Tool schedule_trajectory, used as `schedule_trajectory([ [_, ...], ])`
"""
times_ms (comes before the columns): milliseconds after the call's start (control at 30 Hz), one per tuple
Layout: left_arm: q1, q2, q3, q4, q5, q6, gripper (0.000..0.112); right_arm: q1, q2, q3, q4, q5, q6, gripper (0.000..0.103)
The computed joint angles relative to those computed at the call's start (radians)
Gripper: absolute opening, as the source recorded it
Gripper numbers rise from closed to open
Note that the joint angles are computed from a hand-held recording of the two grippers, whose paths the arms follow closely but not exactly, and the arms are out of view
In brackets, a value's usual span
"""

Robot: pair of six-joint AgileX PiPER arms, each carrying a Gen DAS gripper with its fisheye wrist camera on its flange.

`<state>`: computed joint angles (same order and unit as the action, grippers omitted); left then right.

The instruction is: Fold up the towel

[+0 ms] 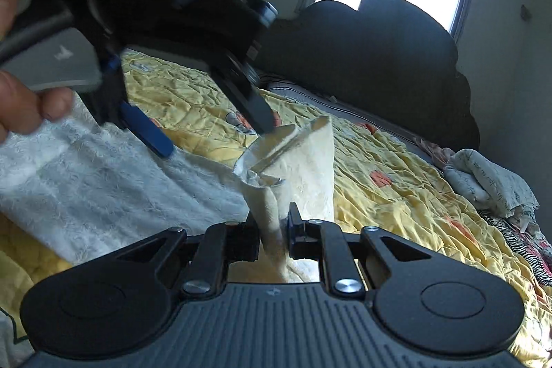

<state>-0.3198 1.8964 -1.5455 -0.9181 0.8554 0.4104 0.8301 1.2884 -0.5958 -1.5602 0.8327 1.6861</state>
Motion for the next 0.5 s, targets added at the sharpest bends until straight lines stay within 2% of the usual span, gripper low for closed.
schedule_trajectory([
  [100,-0.04,0.062,-0.038,0.0,-0.039,-0.084,0.088,0.038,-0.007,0.016,0.003,0.034,-0.026,0.014],
  [167,-0.06,0.098,-0.086,0.016,-0.058,-0.114,0.06,0.045,-0.011,0.014,0.026,0.03,-0.054,0.014],
  [200,-0.07,0.112,-0.115,0.061,-0.053,-0.145,0.014,0.047,-0.01,0.016,0.027,0.033,-0.056,0.014],
  [233,-0.08,0.134,-0.159,0.118,-0.043,-0.202,0.008,0.046,-0.007,0.012,0.034,0.03,-0.064,0.014],
  [300,-0.092,0.127,-0.156,0.159,-0.072,-0.216,0.008,0.039,-0.005,0.001,0.056,0.018,-0.085,0.015],
  [367,-0.114,0.106,-0.132,0.202,-0.116,-0.193,0.008,0.057,0.02,-0.014,0.068,0.041,-0.109,0.016],
  [500,-0.131,0.017,-0.011,0.212,-0.22,-0.074,0.008,0.112,0.049,-0.02,0.07,0.078,-0.111,0.022],
])
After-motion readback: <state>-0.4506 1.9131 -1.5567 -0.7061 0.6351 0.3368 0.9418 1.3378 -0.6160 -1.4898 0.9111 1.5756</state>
